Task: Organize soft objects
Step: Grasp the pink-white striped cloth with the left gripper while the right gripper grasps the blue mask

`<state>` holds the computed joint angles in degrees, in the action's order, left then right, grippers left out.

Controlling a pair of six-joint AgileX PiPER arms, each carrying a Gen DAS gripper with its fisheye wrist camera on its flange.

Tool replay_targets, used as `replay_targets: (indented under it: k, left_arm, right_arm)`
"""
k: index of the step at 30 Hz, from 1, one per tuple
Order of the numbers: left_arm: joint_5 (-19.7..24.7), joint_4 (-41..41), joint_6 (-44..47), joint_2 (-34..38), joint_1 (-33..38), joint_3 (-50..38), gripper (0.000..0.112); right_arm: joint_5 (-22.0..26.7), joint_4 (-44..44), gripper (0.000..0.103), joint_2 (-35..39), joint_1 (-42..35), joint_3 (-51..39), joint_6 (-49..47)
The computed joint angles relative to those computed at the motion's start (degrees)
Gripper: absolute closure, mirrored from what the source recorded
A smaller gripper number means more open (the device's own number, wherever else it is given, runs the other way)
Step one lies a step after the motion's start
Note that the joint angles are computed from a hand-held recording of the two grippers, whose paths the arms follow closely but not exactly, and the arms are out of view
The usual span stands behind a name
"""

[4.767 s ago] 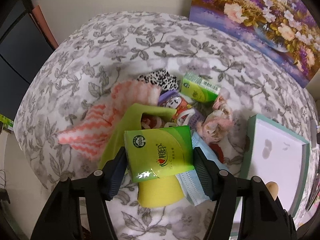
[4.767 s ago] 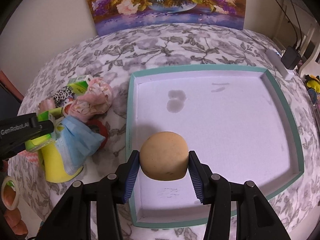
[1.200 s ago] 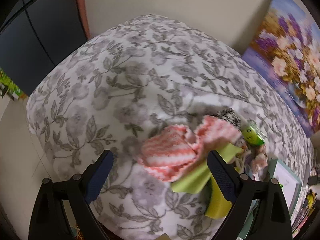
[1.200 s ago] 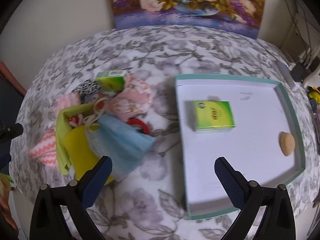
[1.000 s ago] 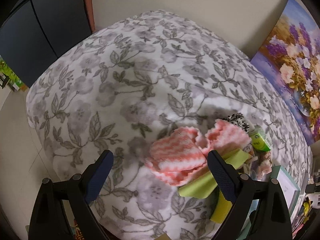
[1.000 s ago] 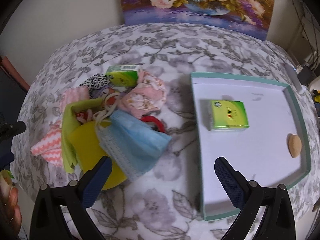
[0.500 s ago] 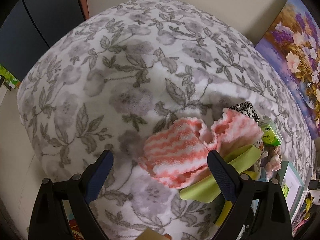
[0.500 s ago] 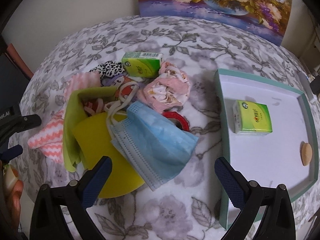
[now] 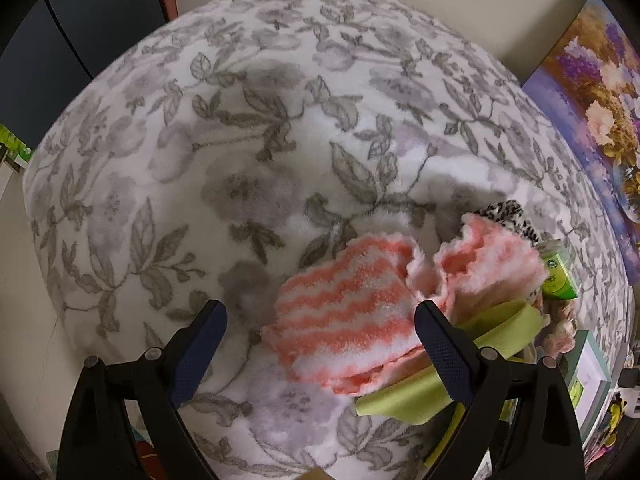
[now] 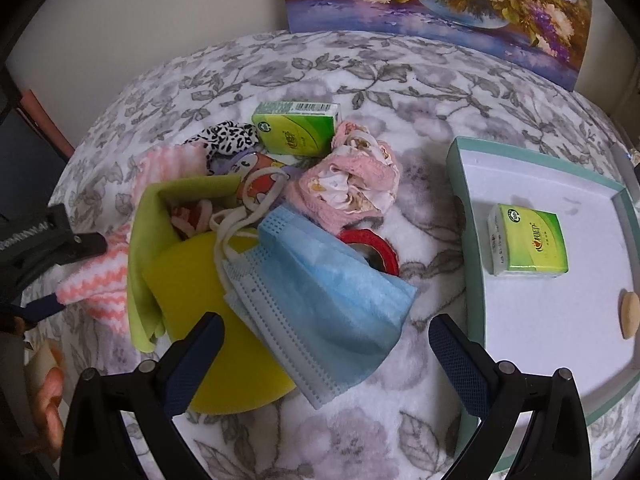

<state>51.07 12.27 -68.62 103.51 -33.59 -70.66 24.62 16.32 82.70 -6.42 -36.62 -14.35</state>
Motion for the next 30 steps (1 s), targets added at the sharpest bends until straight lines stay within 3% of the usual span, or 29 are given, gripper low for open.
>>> replay_targets:
  k: [11,15,24,30]
  left_arm:
    - [-3.1,-5.8,4.4,6.9,2.6,-2.4,0.017]
    - [-1.2,-4.5,4.2,8.7,2.1,-4.3,0.017]
    - [-1.6,-3.7,3.4,8.3,1.6,-3.1,0.021]
    - [-1.1,-3.3,4.6,8.5,0.2,-4.5,0.043]
  right_arm:
    - [-0.5,5.4,0.0,1.5,-1.3,-0.3,-5.4]
    - [-0.6,7.4,0.001,2.0,-1.7,-0.3,-7.3]
    - [0.6,14.6,0.021,1.2,-3.7,-0.2,-14.9]
    - [2.6,19.5,0.034,1.6,-6.6,-0.5,-19.8]
